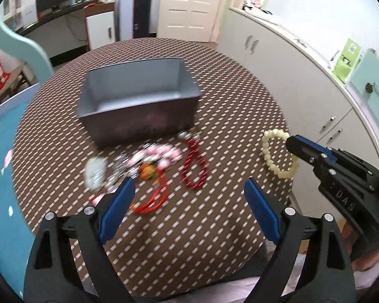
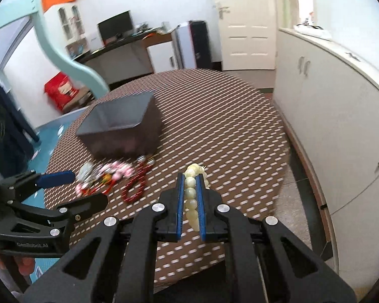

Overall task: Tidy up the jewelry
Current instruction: 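Grasp the cream bead bracelet with the right gripper and lift it, then grasp the dark red bead bracelet with the left gripper while the right gripper holds the cream bracelet, then lower both bracelets into the grey metal box and open both grippers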

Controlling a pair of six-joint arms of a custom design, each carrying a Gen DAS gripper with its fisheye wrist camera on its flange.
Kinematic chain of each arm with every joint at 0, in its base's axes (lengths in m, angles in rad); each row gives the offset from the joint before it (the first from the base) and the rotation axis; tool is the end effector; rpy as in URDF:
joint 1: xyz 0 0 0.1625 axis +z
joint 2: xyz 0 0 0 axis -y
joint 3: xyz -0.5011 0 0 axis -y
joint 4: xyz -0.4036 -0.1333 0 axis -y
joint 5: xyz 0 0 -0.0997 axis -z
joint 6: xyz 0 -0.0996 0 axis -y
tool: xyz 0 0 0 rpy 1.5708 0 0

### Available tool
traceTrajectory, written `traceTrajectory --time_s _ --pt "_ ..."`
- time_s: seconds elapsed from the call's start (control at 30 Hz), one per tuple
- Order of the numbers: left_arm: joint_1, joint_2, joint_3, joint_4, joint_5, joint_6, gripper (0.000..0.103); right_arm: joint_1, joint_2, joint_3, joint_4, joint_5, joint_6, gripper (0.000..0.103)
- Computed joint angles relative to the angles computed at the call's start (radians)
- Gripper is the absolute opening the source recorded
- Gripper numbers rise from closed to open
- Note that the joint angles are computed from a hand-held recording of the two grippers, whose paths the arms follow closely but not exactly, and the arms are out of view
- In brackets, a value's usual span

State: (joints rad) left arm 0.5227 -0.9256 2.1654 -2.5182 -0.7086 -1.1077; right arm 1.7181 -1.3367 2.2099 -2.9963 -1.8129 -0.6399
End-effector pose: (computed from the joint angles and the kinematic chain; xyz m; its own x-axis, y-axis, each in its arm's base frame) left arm -0.3370 -0.4353 0.0904 -0.8027 -0.1270 -0.5827 0.2496 0.8158 -0.5217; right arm 0.1833 -0.4895 0.3106 -0.7105 -0.5173 0.4770 -0.6847 0.6647 -0.2990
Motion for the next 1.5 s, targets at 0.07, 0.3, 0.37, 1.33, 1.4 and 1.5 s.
traceTrajectory --time_s 0.07,0.3,0.37,1.33,1.4,1.5 --pt "0.022 0.026 -0.019 -0.057 -0.011 0.06 0.078 -0.013 0.002 -0.017 -0.002 0.006 0.006 0.008" --pt "0.097 0.09 -0.088 -0.103 -0.077 0.138 0.045 -0.057 0.013 -0.057 0.027 0.051 0.013 0.008" --pt "0.115 0.105 -0.116 -0.058 -0.088 0.124 0.041 -0.065 0.013 -0.062 0.043 0.063 0.01 0.008" --pt "0.084 0.042 -0.106 -0.076 -0.005 0.151 0.007 0.005 0.032 -0.103 0.114 0.117 -0.011 0.009" --pt "0.069 0.027 -0.095 -0.099 0.01 0.155 0.007 0.025 0.037 -0.11 0.103 0.121 -0.02 0.009" --pt "0.052 0.001 -0.088 -0.141 0.035 0.182 0.007 0.045 0.046 -0.119 0.087 0.134 -0.03 0.009"
